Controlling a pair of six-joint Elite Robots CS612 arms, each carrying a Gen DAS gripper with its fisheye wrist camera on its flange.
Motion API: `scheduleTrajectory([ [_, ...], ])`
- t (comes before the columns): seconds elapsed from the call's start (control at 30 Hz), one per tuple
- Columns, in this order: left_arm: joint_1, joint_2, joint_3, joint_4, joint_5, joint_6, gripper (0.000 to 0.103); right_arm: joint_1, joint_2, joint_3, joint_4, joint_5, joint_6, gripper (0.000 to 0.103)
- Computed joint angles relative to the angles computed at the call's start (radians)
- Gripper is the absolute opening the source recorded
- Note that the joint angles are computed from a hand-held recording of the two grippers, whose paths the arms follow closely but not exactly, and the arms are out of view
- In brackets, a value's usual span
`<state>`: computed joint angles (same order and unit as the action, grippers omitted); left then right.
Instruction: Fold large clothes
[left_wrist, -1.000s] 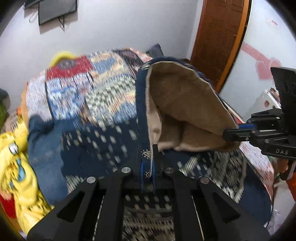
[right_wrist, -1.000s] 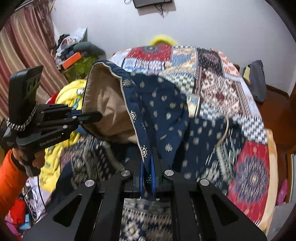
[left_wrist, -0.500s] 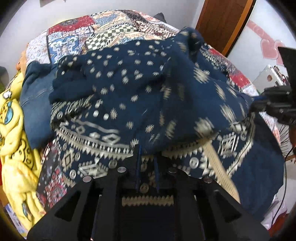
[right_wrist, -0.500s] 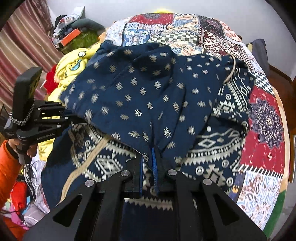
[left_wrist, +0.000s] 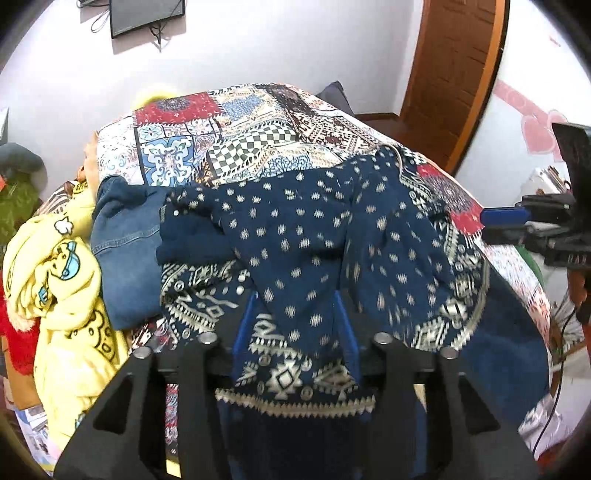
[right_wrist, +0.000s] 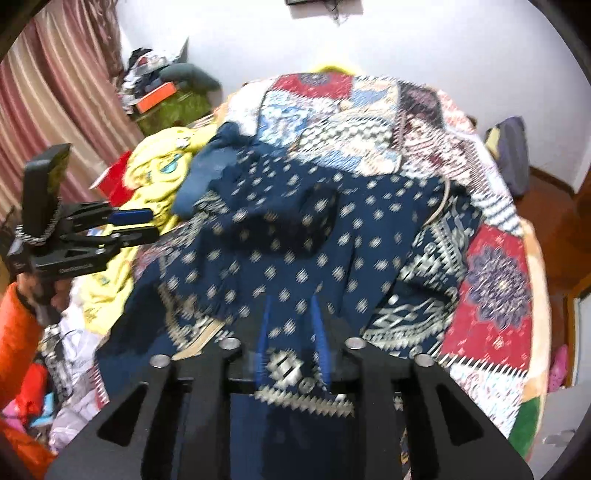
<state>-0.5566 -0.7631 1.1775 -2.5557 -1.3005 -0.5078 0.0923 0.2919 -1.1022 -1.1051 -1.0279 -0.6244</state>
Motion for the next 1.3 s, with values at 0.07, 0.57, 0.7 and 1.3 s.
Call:
scheduleTrajectory([
  [0.07,0.002,0.017,-0.019,-0.003,-0.016,-0.009,0.05,0.009,0.009,0.008,-0.045,-0.024,0.03,0.045],
  [0.57,0.023,0.09,-0.048,0.064,-0.062,-0.161,0.079,0.03,0.018,0.093,-0.039,-0.221,0.057,0.05],
  [0.7,0.024,0.047,-0.005,0.057,0.011,-0.14,0.079,0.014,0.012,0.087,-0.053,-0.176,0.065,0.05],
  [1.3,0.173,0.098,-0.052,-0.031,-0.127,-0.32,0.08,-0.022,-0.089,0.361,-0.344,-0.183,0.33,0.057],
])
